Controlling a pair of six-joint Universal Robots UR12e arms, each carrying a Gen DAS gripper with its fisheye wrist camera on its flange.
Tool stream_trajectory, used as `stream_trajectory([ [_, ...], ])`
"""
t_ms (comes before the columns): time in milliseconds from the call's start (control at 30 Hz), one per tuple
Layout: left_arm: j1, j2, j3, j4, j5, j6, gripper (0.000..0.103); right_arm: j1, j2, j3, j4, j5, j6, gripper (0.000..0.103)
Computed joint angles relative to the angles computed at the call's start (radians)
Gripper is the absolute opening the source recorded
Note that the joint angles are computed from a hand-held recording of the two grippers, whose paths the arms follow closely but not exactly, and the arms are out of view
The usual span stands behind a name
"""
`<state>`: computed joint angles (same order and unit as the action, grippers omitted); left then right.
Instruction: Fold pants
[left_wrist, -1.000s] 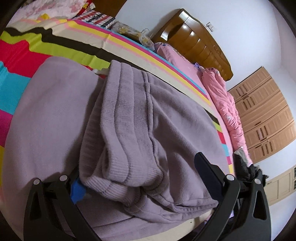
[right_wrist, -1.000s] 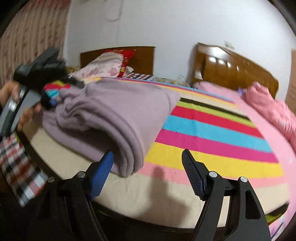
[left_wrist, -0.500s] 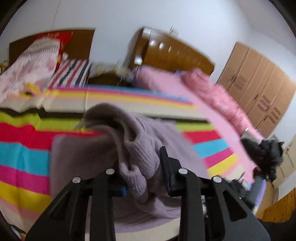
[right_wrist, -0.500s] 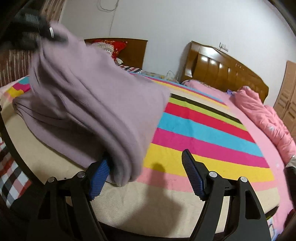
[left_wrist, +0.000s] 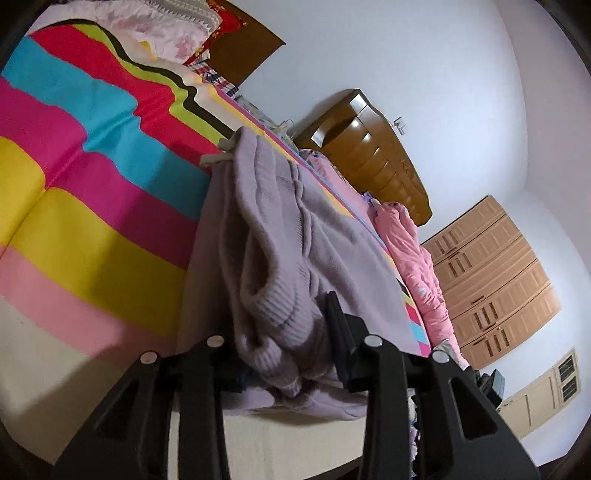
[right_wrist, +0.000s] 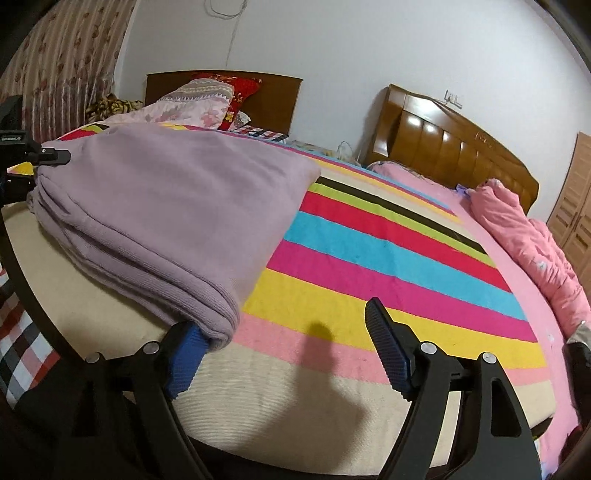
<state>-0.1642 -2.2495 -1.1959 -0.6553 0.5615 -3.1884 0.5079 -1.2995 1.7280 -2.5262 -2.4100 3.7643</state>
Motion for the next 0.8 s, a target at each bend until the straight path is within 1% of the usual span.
stream_trajectory([
  [67, 0.001, 0.005, -0.014, 0.036, 0.004, -0.02, 0.034, 0.0, -0.002, 0.002, -0.003, 0.001, 0.003, 0.076],
  [100, -0.001, 0.009, -0.018, 0.041, 0.015, -0.017, 0.034, 0.0, -0.001, 0.001, 0.0, 0.0, 0.004, 0.077],
  [167, -0.011, 0.02, -0.021, 0.045, 0.075, -0.005, 0.036, -0.003, -0.005, 0.002, 0.0, 0.01, -0.005, 0.079],
  [200, -0.014, 0.033, -0.033, 0.057, 0.107, -0.014, 0.04, -0.005, -0.008, 0.001, 0.002, 0.022, -0.011, 0.08],
  [233, -0.014, 0.042, -0.038, 0.069, 0.134, -0.023, 0.049, -0.008, -0.015, 0.003, 0.001, 0.045, -0.028, 0.08],
  [267, -0.016, 0.056, -0.051, 0.091, 0.177, -0.039, 0.056, -0.013, -0.026, 0.007, -0.01, 0.084, -0.073, 0.08],
  [300, -0.019, 0.08, -0.077, 0.149, 0.263, -0.066, 0.071, -0.018, -0.04, 0.019, -0.039, 0.128, -0.124, 0.08],
  [333, -0.025, 0.1, -0.1, 0.211, 0.349, -0.087, 0.079, -0.023, -0.052, 0.034, -0.082, 0.175, -0.168, 0.079],
  [367, -0.027, 0.122, -0.125, 0.293, 0.412, -0.092, 0.079, -0.034, -0.074, 0.061, -0.167, 0.26, -0.222, 0.078],
  [400, -0.03, 0.135, -0.136, 0.338, 0.433, -0.078, 0.081, -0.043, -0.09, 0.082, -0.244, 0.323, -0.241, 0.077],
  [433, -0.033, 0.142, -0.135, 0.355, 0.433, -0.062, 0.085, -0.058, -0.104, 0.096, -0.315, 0.391, -0.233, 0.077],
  [467, -0.037, 0.145, -0.126, 0.364, 0.431, -0.039, 0.087, -0.066, -0.106, 0.097, -0.345, 0.419, -0.22, 0.077],
  [500, -0.049, 0.145, -0.108, 0.364, 0.422, 0.008, 0.092, -0.076, -0.102, 0.09, -0.377, 0.441, -0.21, 0.077],
  [533, -0.059, 0.138, -0.087, 0.348, 0.404, 0.051, 0.094, -0.081, -0.093, 0.08, -0.393, 0.445, -0.205, 0.076],
  [567, -0.066, 0.132, -0.073, 0.334, 0.391, 0.079, 0.094, -0.086, -0.076, 0.057, -0.398, 0.436, -0.192, 0.073],
  [600, -0.086, 0.116, -0.038, 0.291, 0.384, 0.141, 0.094, -0.088, -0.06, 0.036, -0.39, 0.423, -0.179, 0.071],
  [633, -0.102, 0.103, -0.014, 0.252, 0.394, 0.191, 0.094, -0.089, -0.045, 0.016, -0.38, 0.41, -0.165, 0.068],
  [667, -0.114, 0.094, 0.003, 0.223, 0.403, 0.221, 0.094, -0.091, -0.025, -0.007, -0.366, 0.404, -0.149, 0.067],
  [700, -0.128, 0.075, 0.034, 0.166, 0.412, 0.269, 0.094, -0.091, -0.01, -0.024, -0.342, 0.405, -0.138, 0.066],
  [733, -0.138, 0.061, 0.059, 0.112, 0.425, 0.304, 0.094, -0.089, 0.001, -0.037, -0.312, 0.409, -0.137, 0.064],
  [767, -0.147, 0.051, 0.07, 0.068, 0.463, 0.333, 0.094, -0.084, 0.018, -0.057, -0.258, 0.418, -0.16, 0.062],
  [800, -0.157, 0.038, 0.089, 0.0, 0.542, 0.349, 0.094, -0.068, 0.033, -0.07, -0.227, 0.388, -0.194, 0.062],
])
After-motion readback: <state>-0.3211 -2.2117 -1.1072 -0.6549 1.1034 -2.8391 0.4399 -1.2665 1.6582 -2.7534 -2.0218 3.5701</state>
